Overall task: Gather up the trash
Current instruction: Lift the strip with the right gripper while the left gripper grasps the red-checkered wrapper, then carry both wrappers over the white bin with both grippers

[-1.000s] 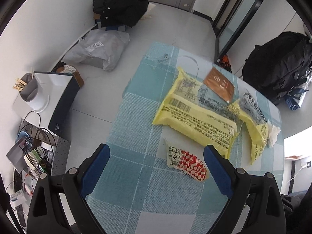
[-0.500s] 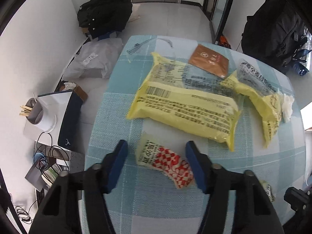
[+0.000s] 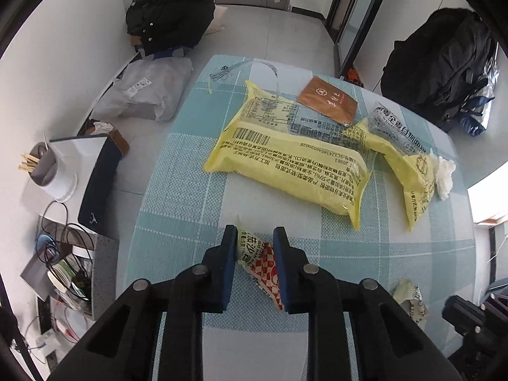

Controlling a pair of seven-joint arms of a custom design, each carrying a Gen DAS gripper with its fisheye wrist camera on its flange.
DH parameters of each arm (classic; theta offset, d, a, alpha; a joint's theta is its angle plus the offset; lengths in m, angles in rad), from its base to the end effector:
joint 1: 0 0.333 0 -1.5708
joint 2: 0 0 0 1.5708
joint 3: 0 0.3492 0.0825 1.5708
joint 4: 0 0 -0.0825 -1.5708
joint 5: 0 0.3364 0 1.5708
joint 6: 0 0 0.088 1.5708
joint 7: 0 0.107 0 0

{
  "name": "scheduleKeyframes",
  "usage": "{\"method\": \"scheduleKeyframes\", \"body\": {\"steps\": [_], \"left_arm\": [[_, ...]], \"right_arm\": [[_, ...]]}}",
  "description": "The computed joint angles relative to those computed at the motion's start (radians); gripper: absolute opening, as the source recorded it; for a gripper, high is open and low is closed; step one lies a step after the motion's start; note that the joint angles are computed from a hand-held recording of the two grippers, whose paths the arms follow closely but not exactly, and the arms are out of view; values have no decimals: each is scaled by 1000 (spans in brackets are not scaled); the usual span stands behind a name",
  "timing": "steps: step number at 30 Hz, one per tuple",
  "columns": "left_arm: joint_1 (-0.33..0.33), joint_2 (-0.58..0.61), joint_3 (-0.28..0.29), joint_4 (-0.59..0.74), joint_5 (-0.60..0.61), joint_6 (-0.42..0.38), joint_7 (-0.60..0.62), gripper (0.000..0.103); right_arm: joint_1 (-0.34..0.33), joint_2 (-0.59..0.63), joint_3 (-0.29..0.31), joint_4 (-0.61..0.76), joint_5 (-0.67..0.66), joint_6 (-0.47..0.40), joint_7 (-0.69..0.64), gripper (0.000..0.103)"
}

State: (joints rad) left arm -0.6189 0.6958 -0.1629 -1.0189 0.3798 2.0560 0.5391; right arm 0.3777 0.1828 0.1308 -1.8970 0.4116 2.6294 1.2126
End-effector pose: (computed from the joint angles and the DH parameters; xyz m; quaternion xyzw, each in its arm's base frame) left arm 0.5781 -0.4794 0.5158 -0.7520 0.6229 -0.1850 0.1107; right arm 0.5388 0.2825 0.5231 -0.8312 0.4634 -0.0546 0.3023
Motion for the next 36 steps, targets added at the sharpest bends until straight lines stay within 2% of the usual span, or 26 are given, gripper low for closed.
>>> {"method": "scheduleKeyframes", "body": {"steps": [4, 6, 8, 14, 15, 16, 17, 20, 27, 32, 36], "left_arm": [[37, -63, -16, -130, -24, 109, -37, 13], [53, -87, -24, -181, -36, 155, -58, 12], [66, -101, -32, -212, -47, 191, -69, 11], [80, -132, -43, -267, -48, 265, -69, 8], [78, -134, -43, -266, -45, 263, -65, 8], [76, -133, -42, -262, -41, 257, -62, 8], [72, -131, -40, -254, -35, 251, -58, 8], [67, -126, -41, -241, -28, 255, -47, 7], [59, -139, -38, -256, -10, 257, -31, 6], [23, -149, -7, -246, 63, 214, -74, 5], [26, -161, -15, -263, 77, 229, -95, 4]], "right_arm": [[13, 24, -4, 16, -35, -3, 36, 21], [18, 37, -1, 27, -39, 2, 42, 23], [32, 49, -5, 32, -69, 14, 64, 34], [68, 94, -28, 64, -175, 0, 156, 32], [74, 94, -34, 58, -194, 17, 174, 29], [76, 97, -35, 63, -204, 14, 185, 20], [73, 101, -32, 71, -206, 2, 188, 15], [56, 103, -16, 81, -180, -18, 172, 14], [59, 77, -7, 50, -169, 24, 155, 13], [44, 52, 4, 34, -130, 27, 128, 13], [32, 24, 9, 16, -86, 43, 100, 13]]}}
